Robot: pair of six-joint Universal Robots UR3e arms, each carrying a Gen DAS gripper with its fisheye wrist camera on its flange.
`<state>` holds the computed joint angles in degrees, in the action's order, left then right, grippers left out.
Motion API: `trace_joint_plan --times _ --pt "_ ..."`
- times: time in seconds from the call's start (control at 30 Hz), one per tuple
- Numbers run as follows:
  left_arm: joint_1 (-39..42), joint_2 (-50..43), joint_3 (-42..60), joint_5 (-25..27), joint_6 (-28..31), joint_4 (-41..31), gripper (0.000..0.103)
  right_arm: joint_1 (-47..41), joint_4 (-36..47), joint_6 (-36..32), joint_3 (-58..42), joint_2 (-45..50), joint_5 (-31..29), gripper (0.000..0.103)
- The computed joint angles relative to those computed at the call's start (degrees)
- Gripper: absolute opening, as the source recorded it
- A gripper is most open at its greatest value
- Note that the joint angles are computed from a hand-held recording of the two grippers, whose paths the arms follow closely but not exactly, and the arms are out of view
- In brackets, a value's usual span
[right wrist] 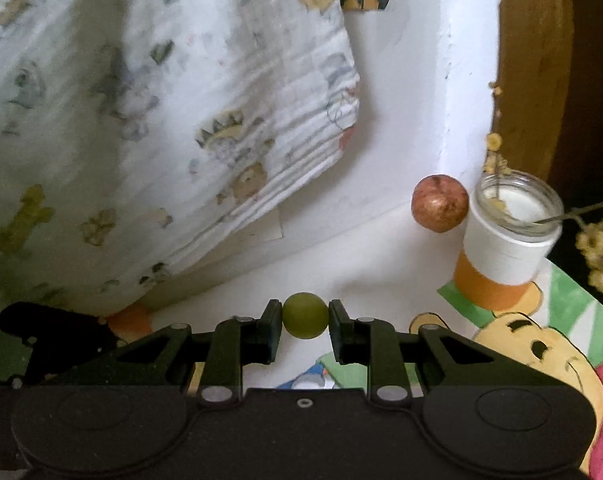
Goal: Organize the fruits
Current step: 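Carry the banana and grape over the metal tray with both tools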
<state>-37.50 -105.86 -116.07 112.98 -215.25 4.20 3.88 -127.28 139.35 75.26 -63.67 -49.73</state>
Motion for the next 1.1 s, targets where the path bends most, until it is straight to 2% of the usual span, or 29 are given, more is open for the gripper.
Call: trace_joint_plan --times 0.4,0.7,0.9,1.1 --pt "-7.0 1.4 6.0 5.6 -2.7 -6.1 0.033 -8.5 4.3 -5.9 16.4 -18.9 3.6 0.027" --pt "-12.6 -1.7 12.3 9.2 -5.5 -9.0 0.033 -19.2 13.2 -13.4 27.7 -34.1 7.7 0.027" --pt "-15.2 -7.1 19.1 9.4 -6.7 -10.2 0.033 -30.5 25.3 -22.9 34.9 -46.3 10.9 0.027" --pt "-17.4 -12.5 26.0 8.2 -7.0 -12.2 0.033 -44.6 40.9 -37.3 39.1 -56.5 13.4 0.027"
